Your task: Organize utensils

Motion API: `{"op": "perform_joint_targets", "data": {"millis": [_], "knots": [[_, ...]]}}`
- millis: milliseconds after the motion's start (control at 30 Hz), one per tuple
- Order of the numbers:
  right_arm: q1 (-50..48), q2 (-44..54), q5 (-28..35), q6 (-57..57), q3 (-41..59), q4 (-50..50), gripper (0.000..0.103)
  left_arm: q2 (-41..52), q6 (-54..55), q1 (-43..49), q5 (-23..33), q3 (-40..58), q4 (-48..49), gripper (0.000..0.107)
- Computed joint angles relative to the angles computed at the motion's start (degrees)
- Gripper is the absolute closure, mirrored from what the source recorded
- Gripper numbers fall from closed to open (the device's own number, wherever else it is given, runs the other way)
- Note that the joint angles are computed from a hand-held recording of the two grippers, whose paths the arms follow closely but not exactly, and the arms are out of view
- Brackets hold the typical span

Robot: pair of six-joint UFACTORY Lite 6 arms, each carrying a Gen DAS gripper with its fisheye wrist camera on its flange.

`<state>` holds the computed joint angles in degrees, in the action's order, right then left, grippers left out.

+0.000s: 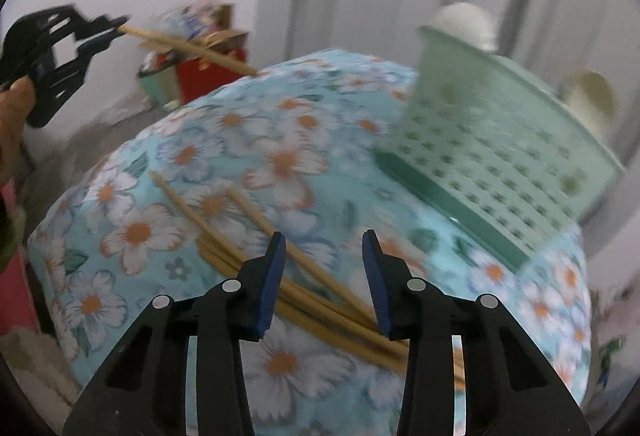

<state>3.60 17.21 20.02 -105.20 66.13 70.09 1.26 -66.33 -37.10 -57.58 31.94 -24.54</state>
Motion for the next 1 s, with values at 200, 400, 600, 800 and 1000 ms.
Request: {"op": "perform_joint_targets", "data": {"millis": [200, 400, 600, 800, 1000], "knots": [[4.68, 6.41, 2.34, 12.91, 7.99, -16.81, 0.078, -1.88, 2.95, -0.12, 1.42, -0.35, -2.1, 0.101], [8.25, 14.73, 4.63, 24.38, 17.07, -31.25, 0.079, -3.83, 6.71, -0.63, 3.84, 0.13, -4.17, 0.101], [8.59, 13.92, 3.45, 20.05, 16.18, -29.0, 0.097, -4.71, 12.91, -1.89, 7.03, 2.76, -7.78, 0.101], [4.84, 7.59, 3.36, 8.27, 12.25, -13.66, 0.098, -5.31, 21.8, -3.15, 11.12, 8.99, -10.26, 0.101], [-6.27, -0.82, 12.17, 3.71, 11.53, -0.26, 0.098, -0.66, 34.13, -3.18, 18.28, 24.99, -9.75, 0.101]]}}
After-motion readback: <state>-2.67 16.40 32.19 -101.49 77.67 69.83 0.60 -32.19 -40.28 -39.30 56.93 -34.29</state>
